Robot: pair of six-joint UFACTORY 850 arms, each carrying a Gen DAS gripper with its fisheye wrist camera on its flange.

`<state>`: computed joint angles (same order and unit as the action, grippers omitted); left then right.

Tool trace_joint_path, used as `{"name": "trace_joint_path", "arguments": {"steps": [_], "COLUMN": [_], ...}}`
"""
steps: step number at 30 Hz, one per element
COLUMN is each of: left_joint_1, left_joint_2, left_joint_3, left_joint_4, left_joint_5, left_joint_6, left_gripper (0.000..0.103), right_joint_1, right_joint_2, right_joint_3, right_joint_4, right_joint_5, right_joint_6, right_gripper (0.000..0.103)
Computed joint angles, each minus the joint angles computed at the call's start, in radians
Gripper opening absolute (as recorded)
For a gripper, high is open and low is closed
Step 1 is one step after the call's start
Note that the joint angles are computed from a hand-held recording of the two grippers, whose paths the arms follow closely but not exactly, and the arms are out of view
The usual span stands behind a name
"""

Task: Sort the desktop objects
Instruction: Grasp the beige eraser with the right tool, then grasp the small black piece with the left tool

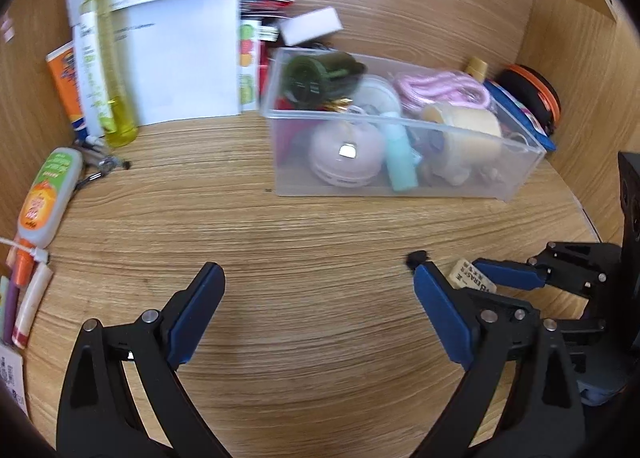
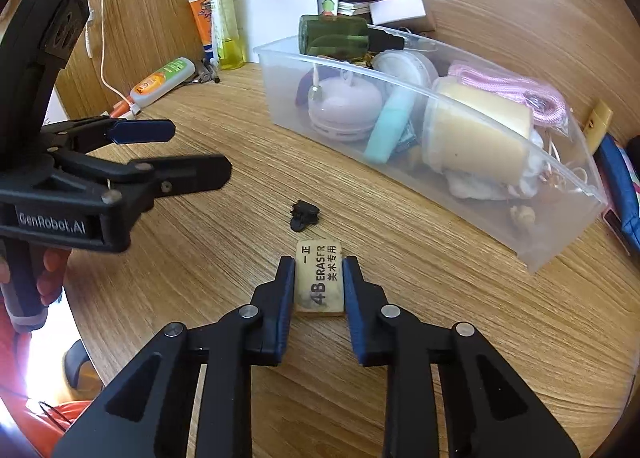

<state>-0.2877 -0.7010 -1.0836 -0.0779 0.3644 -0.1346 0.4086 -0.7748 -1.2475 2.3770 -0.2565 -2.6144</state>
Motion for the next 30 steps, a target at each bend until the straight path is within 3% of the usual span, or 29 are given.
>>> {"name": "trace_joint_path", "arguments": {"steps": [6,7,8,10,12,14,16,19,25,30], "left_joint_1": [-0.038,-0.041,-0.046,-0.051,-0.06,-0.066,-0.08,-0.094,-0.113,-0.124], "left_joint_2": [-0.041,-0.047,-0.054,-0.073,-0.078,-0.082,-0.087,-0.089,-0.091,-0.09], "left_joint_3": [-0.065,-0.077,-0.09,-0.123,-0.131,-0.138,-0.142,-0.138,-0.135,-0.132], "left_joint_4": [-0.001,0.017,0.031,0.066,0.004,-0.004,-0.149,-0.242,-0.3,-0.381], "left_joint_5": [-0.054,-0.065,-0.081,-0.124,-0.12,-0.122,-0.112,-0.092,-0.063,-0.047], "left_joint_6": [0.045,0.035,0.028,0.005,0.072,0.085,0.241,0.349,0.434,0.517], "left_gripper": [0.094,0.086,0.071,0.056,0.054,0.045,0.037,0.027,0.015,0.015], "right_joint_1": [-0.044,-0.052,-0.061,-0.077,-0.086,-0.097,-0.106,-0.117,-0.124,-0.132], "right_joint_2": [0.028,0.032,0.038,0.053,0.064,0.075,0.083,0.089,0.081,0.083], "right_joint_3": [0.035,0.04,0.046,0.066,0.079,0.093,0.1,0.107,0.099,0.105], "right_joint_4": [0.003,0.007,0.013,0.064,0.105,0.114,0.108,0.084,0.029,0.008], "right_joint_5": [-0.036,-0.042,-0.049,-0.068,-0.083,-0.102,-0.115,-0.127,-0.138,-0.153], "right_joint_6": [0.046,0.049,0.052,0.009,-0.03,-0.038,-0.035,-0.019,0.037,0.06], "right_gripper": [0.022,0.022,0.022,0.022,0.022,0.022,0.022,0.022,0.022,0.022]}}
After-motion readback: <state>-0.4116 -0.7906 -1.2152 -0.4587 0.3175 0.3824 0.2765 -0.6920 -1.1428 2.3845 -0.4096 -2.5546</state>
